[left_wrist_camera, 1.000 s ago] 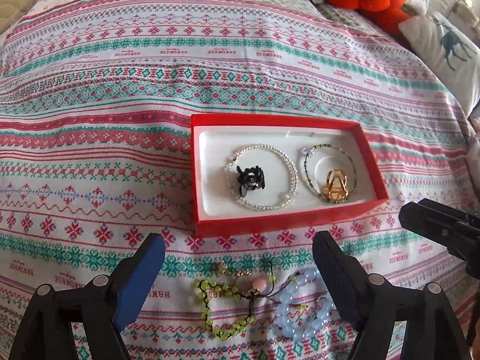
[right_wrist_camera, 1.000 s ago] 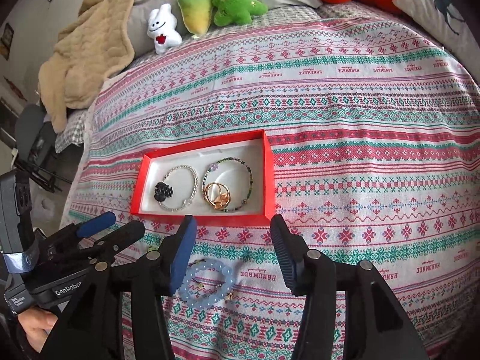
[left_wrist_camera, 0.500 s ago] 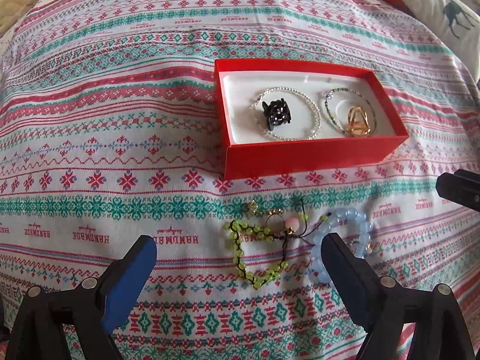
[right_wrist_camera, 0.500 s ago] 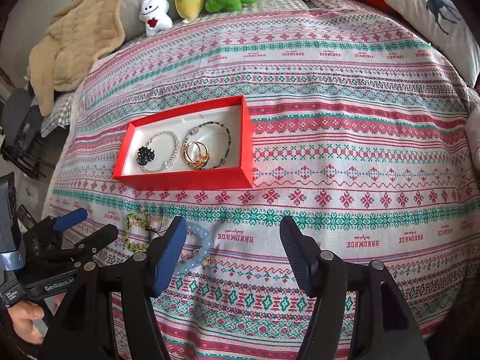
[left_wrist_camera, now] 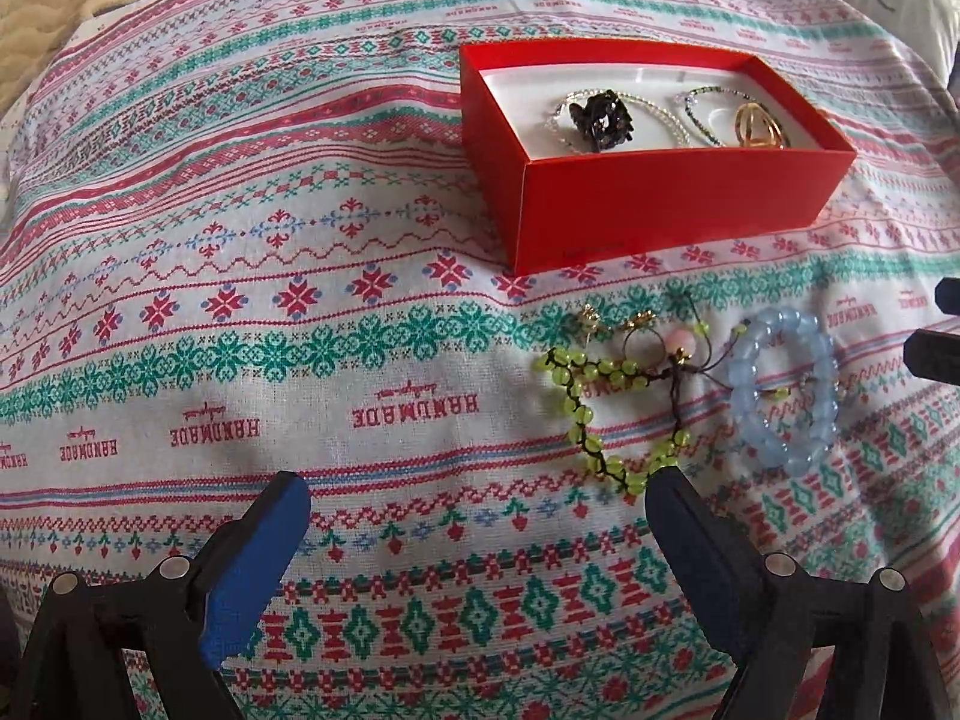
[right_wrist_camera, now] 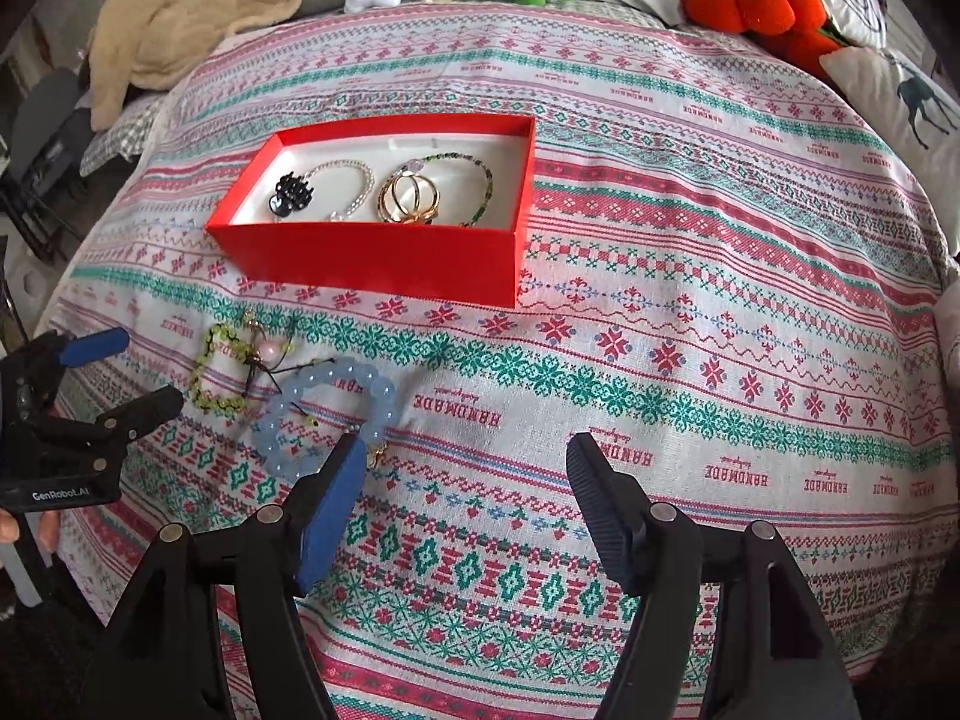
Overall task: Organize jewelry
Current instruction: 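Withdraw both tools from the box toward the remaining jewelry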
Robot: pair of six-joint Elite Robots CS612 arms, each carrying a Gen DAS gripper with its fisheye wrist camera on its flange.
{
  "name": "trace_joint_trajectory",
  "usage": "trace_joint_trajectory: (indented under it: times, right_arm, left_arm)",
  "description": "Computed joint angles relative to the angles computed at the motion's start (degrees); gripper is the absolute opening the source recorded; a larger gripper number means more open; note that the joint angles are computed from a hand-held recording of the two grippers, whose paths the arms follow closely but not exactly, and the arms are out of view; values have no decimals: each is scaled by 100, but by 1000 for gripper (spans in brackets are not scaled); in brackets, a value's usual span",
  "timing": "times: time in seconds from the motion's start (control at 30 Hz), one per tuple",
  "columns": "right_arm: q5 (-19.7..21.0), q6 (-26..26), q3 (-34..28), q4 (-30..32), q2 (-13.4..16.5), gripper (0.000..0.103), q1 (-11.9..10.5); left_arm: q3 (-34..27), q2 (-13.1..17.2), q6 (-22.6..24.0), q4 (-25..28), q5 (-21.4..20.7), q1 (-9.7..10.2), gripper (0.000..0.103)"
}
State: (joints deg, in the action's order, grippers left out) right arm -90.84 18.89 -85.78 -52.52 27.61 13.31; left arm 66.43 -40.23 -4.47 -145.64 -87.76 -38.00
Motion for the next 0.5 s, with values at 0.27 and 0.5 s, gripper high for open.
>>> trace_joint_trajectory:
  times: [0.27, 0.5]
  right_arm:
    - [-38, -39, -20, -33, 113, 72, 36]
    - [-238, -89, 96, -328, 161, 72, 107]
  left_arm:
    - [-28, 102, 212, -288, -270, 6, 94]
    - [-115, 221, 170, -381, 4, -91, 93]
